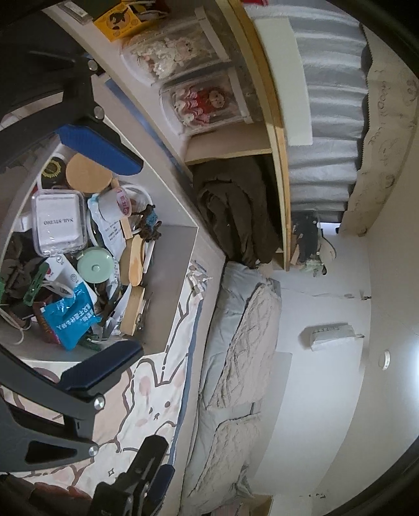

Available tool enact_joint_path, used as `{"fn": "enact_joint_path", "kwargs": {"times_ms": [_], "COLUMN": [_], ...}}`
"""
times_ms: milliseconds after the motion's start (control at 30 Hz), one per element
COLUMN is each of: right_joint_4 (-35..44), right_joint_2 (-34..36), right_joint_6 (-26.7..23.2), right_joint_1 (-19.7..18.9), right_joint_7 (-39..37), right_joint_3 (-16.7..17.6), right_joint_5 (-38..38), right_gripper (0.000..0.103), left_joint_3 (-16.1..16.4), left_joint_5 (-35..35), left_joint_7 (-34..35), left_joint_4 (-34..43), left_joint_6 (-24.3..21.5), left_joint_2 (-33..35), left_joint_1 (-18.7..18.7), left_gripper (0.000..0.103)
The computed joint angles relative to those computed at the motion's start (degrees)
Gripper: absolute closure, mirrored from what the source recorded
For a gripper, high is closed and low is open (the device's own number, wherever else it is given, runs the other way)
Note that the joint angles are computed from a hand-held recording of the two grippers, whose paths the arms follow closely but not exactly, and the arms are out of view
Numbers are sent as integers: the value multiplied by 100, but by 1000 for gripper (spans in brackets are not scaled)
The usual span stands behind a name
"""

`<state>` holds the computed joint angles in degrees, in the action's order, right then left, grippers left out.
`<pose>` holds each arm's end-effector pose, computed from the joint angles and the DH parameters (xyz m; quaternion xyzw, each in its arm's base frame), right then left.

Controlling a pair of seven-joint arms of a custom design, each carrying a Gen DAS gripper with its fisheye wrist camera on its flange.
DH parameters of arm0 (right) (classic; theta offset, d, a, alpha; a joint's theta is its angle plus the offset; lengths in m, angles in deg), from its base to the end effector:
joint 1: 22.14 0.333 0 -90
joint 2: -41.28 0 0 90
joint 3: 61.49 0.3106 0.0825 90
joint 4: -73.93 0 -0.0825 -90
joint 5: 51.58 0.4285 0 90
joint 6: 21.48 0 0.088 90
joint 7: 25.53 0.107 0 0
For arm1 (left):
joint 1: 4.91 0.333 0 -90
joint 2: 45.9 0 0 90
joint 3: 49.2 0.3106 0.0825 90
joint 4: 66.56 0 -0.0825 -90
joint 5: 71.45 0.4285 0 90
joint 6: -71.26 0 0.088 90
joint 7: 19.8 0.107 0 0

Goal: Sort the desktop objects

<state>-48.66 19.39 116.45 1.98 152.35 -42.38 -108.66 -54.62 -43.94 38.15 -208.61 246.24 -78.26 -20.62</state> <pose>0.3808 0.3811 0.6126 -0.5388 0.6539 -0.3492 0.4002 0.4201 -0.2082 0.5966 -0.5047 0.6703 -0.4370 0.3241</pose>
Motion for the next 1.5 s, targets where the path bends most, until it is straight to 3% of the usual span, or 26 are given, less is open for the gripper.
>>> {"fn": "enact_joint_path", "kwargs": {"times_ms": [233,333,433,733,1500], "right_joint_4": [-207,-297,-433,-763,-1049], "right_joint_2": [-279,-373,-494,-799,-932], "right_joint_6": [-138,-274,-364,-490,-891], "right_joint_1": [82,136,189,334,724], "right_joint_7": [25,24,87,387,596], "right_joint_3": [118,204,265,423,522], "right_joint_5": [73,100,120,208,480], "right_gripper": [0,0,0,0,0], "left_joint_3": [63,-317,-45,279,419], "left_joint_5": [26,200,189,-40,-504], "left_joint_7": [187,-124,11,411,928], "left_joint_4": [-407,-558,-678,-1154,-1702], "left_joint_6": [-7,95,-34,-298,-624], "left_joint_2": [-508,-739,-876,-1418,-2147], "left_joint_1": [-190,219,-133,-655,-1025], "left_gripper": [0,0,0,0,0]}}
